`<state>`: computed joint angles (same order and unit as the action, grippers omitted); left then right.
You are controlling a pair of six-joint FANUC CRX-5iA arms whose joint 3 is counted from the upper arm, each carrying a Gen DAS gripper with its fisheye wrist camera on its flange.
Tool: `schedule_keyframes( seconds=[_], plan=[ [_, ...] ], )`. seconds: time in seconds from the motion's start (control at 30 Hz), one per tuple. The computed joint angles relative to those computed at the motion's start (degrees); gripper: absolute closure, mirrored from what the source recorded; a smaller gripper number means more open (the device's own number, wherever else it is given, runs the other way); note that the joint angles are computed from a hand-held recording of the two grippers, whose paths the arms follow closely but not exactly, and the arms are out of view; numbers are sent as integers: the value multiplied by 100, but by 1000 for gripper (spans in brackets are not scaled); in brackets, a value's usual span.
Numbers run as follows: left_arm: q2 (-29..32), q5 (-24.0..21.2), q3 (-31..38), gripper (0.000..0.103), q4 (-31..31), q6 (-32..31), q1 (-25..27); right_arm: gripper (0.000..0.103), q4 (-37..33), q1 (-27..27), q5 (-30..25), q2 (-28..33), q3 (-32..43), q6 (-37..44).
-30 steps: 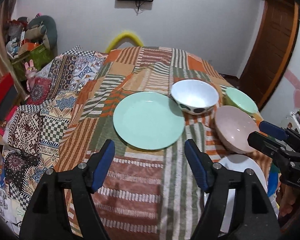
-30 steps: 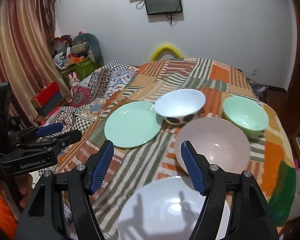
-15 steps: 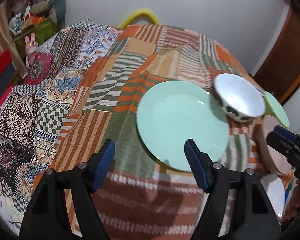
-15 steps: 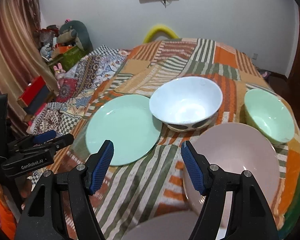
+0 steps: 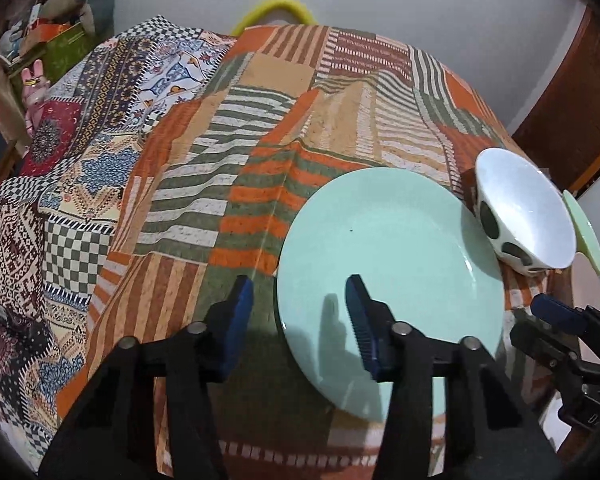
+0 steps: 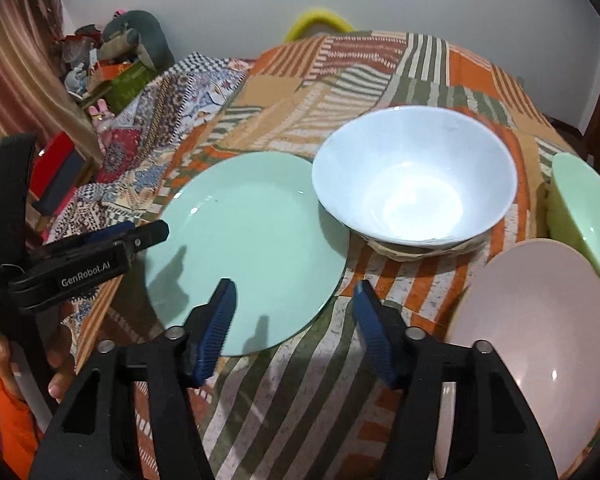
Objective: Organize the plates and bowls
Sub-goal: 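Move both grippers to the mint-green plate and close on its rim, then lift the mint-green plate off the quilt with both grippers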
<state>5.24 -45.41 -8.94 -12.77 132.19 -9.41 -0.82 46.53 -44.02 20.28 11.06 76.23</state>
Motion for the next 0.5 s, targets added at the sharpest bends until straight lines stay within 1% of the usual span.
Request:
schedule_keyframes(
  seconds=[0.03,0.1,0.2,0.3,0.5],
  plan=[
    [34,19,2,61,46,-53,29,53,36,-2,-19,43,31,-49],
    [97,71,0,67,132,-164,79,55,280,35,-2,115,32,-255],
    [140,227,-83,72,342,-396,162,57,558,64,37,181,21,-412],
    [150,275,-119,73,428,-471,177,58,714,74,-41,283,117,-477],
    [68,265,-213,74,519,-552,155,59,507,-6,-227,419,371,-234]
  ],
)
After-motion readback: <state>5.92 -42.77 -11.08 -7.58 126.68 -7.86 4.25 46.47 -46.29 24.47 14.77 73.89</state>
